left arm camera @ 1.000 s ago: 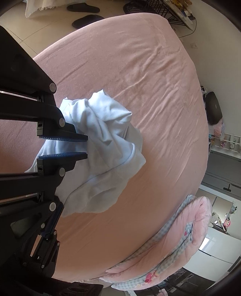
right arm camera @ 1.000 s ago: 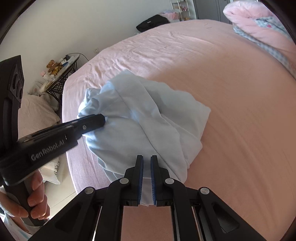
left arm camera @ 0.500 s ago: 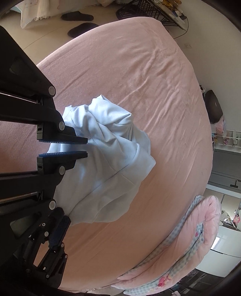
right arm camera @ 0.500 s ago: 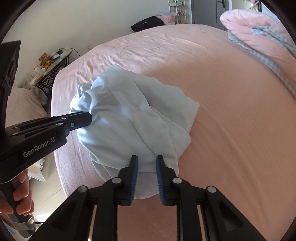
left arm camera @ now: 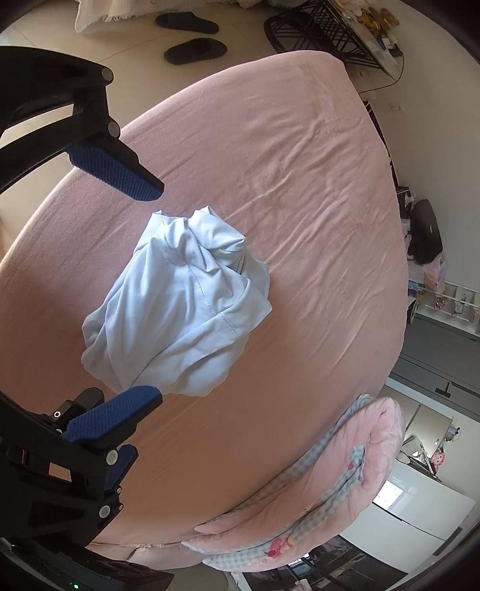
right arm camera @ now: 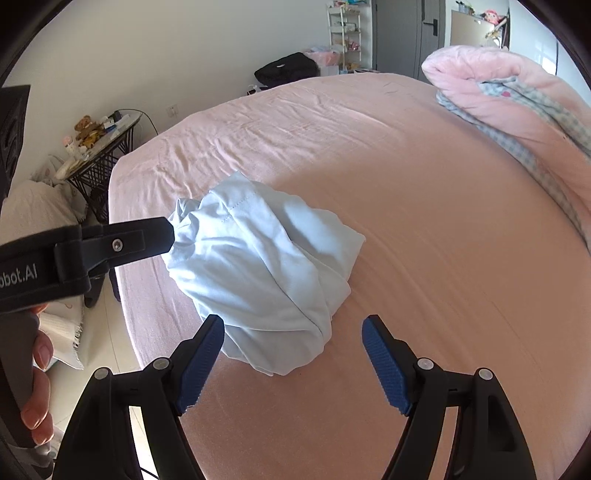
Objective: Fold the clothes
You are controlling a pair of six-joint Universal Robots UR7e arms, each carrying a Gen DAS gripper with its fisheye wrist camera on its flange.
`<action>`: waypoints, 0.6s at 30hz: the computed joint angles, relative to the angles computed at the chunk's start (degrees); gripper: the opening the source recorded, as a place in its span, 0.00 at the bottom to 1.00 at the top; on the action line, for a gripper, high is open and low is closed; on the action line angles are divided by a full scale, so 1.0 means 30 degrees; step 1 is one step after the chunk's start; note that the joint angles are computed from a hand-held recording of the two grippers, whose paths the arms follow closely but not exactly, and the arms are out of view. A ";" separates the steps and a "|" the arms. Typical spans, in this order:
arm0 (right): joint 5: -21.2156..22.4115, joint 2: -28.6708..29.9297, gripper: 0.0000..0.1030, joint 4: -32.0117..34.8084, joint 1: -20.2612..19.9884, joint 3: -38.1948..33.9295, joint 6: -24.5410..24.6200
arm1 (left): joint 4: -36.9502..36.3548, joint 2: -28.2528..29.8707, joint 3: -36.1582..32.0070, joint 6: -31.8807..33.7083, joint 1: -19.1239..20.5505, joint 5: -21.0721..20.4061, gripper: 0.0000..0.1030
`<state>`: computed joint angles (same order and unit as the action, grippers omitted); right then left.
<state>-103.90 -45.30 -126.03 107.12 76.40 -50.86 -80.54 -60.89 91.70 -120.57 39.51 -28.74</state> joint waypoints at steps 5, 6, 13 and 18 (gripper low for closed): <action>0.0063 -0.0555 0.75 0.0705 0.0097 -0.0245 0.0957 | 0.2344 0.0480 -0.1007 -0.1210 -0.0467 -0.0673 0.99; -0.0006 -0.0761 0.75 0.0772 0.0151 -0.0205 0.1070 | 0.3356 0.0730 -0.1442 -0.1729 -0.0633 -0.0800 0.99; -0.0259 -0.2338 0.78 0.1165 0.0618 0.0096 0.1960 | 0.8031 0.1615 -0.3148 -0.5348 -0.2119 -0.1524 0.99; -0.0367 -0.3371 0.78 0.0392 0.1005 0.0672 0.1587 | 1.1354 0.2570 -0.4803 -0.7125 -0.2997 -0.1853 0.99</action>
